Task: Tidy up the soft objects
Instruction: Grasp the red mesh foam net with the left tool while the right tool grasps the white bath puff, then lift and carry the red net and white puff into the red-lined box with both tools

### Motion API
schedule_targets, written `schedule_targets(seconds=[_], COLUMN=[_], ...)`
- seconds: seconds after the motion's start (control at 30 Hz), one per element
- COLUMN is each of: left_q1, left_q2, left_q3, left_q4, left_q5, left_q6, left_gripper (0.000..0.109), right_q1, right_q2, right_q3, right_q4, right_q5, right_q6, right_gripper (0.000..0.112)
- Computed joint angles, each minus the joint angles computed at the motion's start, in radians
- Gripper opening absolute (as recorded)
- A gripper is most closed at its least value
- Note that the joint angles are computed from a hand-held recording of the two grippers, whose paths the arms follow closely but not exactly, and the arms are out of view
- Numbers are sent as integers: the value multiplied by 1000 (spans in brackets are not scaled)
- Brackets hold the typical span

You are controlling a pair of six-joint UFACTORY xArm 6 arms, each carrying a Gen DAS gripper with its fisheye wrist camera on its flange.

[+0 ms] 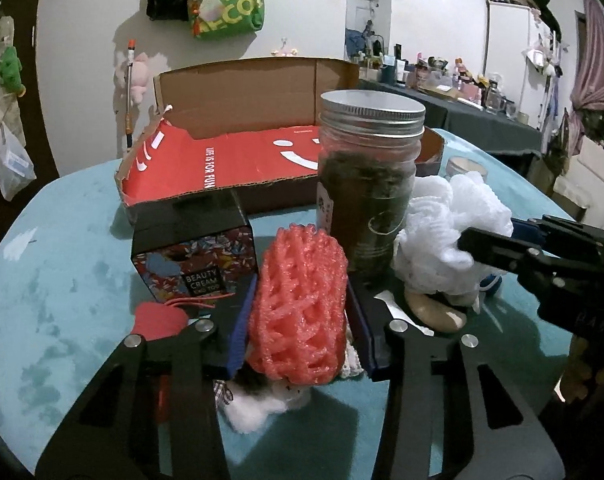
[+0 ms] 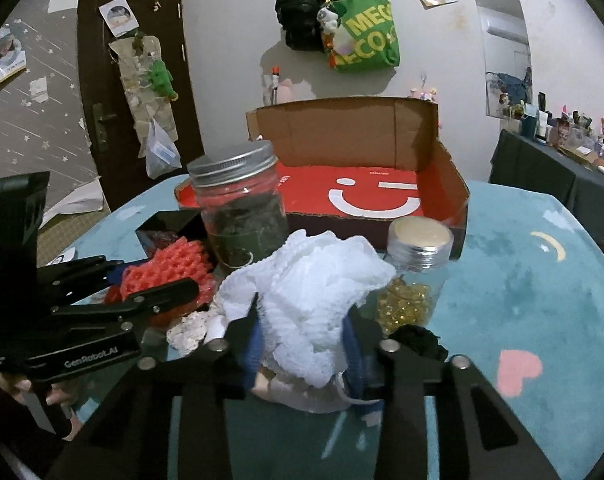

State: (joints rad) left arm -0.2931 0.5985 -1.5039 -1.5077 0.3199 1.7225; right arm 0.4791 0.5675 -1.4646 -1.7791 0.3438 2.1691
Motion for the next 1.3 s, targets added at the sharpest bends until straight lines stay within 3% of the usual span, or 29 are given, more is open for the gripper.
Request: schedule_targets(seconds=[0.23, 0.57, 0.8, 1.0, 1.3], left_q1=[10, 30, 43, 48, 63], left_q2=[-43, -151, -186, -177, -75], left_q3=[40, 120, 119, 65, -123], left_q4=[-26, -149, -160, -124, 159], left_q5=[26, 56, 70, 63, 128], left_q6=[28, 179, 192, 166, -85], left_gripper=[39, 39, 39, 39, 39], right_q1=[23, 58, 61, 38, -45], right_q2=[-48, -170, -238, -265, -229], right_q3=[48, 150, 196, 184, 64], right_q4=[-40, -118, -138, -152, -125], right_q5=[51, 133, 172, 163, 58], right_q6=[54, 126, 125, 89, -52], right_gripper=[25, 24, 24, 24, 24])
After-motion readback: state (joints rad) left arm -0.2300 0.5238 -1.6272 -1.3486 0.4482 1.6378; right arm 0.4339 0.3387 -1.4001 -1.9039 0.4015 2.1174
